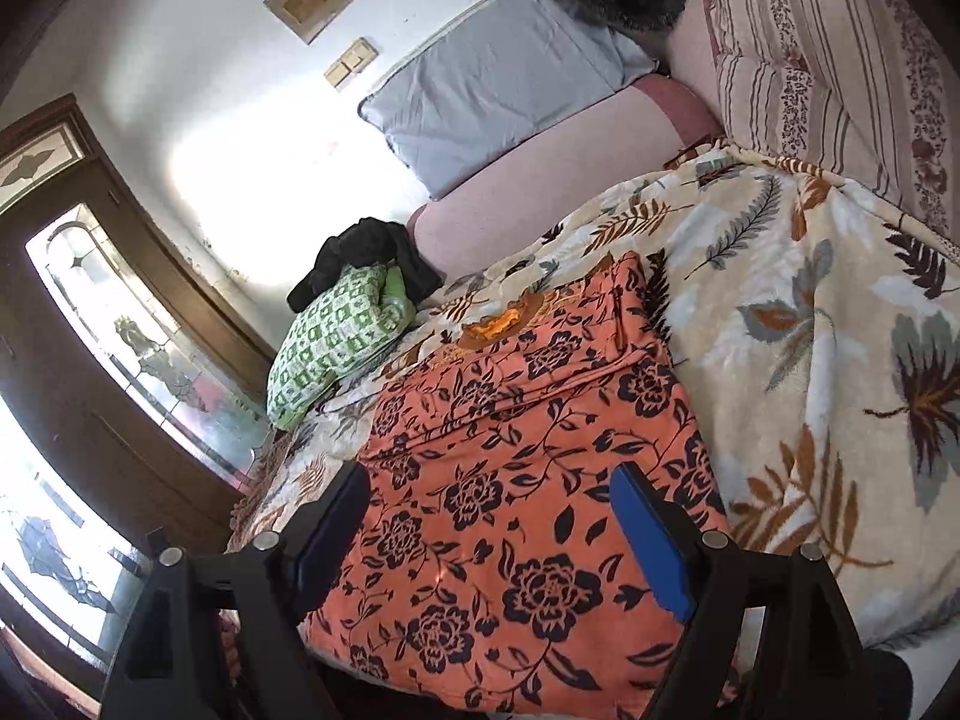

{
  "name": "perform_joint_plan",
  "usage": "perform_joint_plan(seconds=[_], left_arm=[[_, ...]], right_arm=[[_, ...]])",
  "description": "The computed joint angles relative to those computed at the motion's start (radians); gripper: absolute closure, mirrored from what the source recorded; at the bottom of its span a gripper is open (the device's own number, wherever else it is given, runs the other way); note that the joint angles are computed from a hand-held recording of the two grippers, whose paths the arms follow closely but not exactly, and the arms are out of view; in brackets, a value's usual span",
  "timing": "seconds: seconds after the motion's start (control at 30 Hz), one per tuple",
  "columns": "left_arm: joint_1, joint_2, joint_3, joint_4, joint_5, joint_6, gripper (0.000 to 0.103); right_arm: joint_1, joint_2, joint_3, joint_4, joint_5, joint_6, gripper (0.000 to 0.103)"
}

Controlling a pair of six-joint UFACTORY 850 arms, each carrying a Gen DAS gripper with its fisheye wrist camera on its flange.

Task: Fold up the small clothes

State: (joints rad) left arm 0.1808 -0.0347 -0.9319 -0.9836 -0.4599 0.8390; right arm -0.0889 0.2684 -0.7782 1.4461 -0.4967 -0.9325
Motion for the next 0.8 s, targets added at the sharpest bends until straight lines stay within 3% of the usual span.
perform_joint_plan(seconds=[0.1,0.27,0.43,0.8], left_arm=[[-0.006,-0.003,0.022,0.061,-0.017,-0.057,0.005],[-0.016,-0.006,0.044,0.119,-0.027,-0.077,0.005],[-0.028,-0.039,0.032,0.196,-0.044,-0.151,0.005],[-0.030,-0.084,0.010,0.205,-0.099,-0.157,0.005]], right_arm=[[0.023,0.013,-0.002,-0.156,0.012,0.169,0.018],[0.000,-0.001,-0.006,-0.390,-0.026,0.403,0.018],[-0.056,-0.111,-0.015,-0.521,-0.142,0.526,0.018],[-0.100,-0.173,0.011,-0.533,-0.200,0.533,0.018]])
